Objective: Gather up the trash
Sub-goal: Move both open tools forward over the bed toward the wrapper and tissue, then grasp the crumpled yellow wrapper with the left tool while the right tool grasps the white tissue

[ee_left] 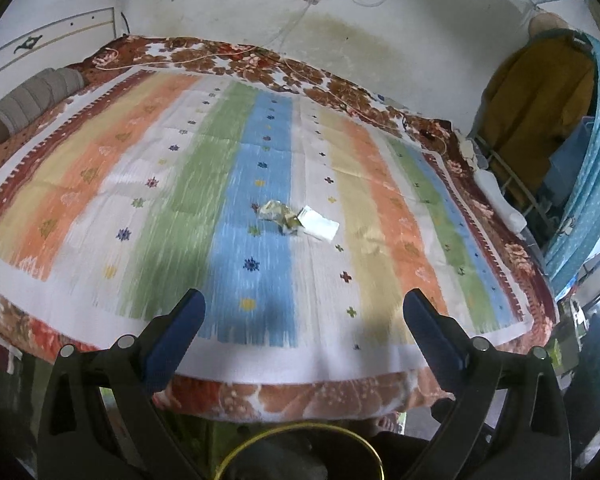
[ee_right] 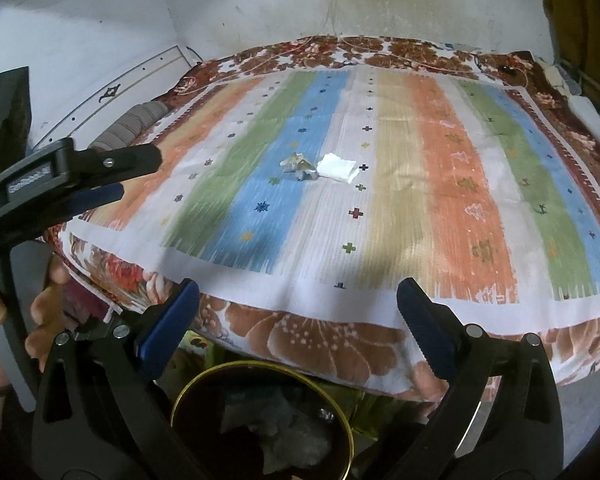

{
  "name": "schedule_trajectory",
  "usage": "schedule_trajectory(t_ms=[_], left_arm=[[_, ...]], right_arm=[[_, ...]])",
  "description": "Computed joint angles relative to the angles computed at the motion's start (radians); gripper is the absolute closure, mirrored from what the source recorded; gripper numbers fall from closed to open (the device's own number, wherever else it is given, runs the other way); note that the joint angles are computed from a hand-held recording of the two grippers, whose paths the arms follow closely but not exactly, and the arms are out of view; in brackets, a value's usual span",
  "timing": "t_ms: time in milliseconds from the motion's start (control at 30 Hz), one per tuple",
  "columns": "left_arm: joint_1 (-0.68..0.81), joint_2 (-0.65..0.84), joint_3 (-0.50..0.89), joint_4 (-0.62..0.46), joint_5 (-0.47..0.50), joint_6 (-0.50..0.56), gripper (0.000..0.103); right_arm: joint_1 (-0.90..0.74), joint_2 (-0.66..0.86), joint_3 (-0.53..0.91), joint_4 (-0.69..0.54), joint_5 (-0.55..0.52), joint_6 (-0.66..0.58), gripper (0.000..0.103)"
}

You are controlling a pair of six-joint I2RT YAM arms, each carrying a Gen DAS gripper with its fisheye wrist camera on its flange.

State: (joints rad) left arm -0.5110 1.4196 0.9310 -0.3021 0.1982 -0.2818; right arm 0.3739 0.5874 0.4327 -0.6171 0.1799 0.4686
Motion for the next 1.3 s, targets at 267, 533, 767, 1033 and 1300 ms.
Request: schedule_trajectory(t_ms=[267, 533, 767, 1033, 1300], left_arm=[[0.054, 0.145, 0.090, 0.051, 0.080, -0.052, 0.006], [0.072, 0.301, 0.198, 0.057, 0.101, -0.040, 0.006], [0.090, 0.430, 0.295, 0.083, 0.178, -0.015, 0.007], [0.120, 0.634, 0.479, 0.046, 0.314, -0.078, 0.009], [0.117, 0.841, 0.712, -0.066, 0.339, -0.093, 0.021]], right_arm=[[-0.139, 0.191, 0.033, 0.169, -0.061, -0.162, 0.009], [-0.228, 0.402, 0.068, 0.344, -0.116, -0.288, 0.009], [-0.293, 0.567, 0.115, 0.459, -0.174, -0.371, 0.009], [-0.360, 0.753, 0.190, 0.561, -0.253, -0.455, 0.009], [-0.387, 0.961, 0.287, 0.629, -0.282, -0.525, 0.010]])
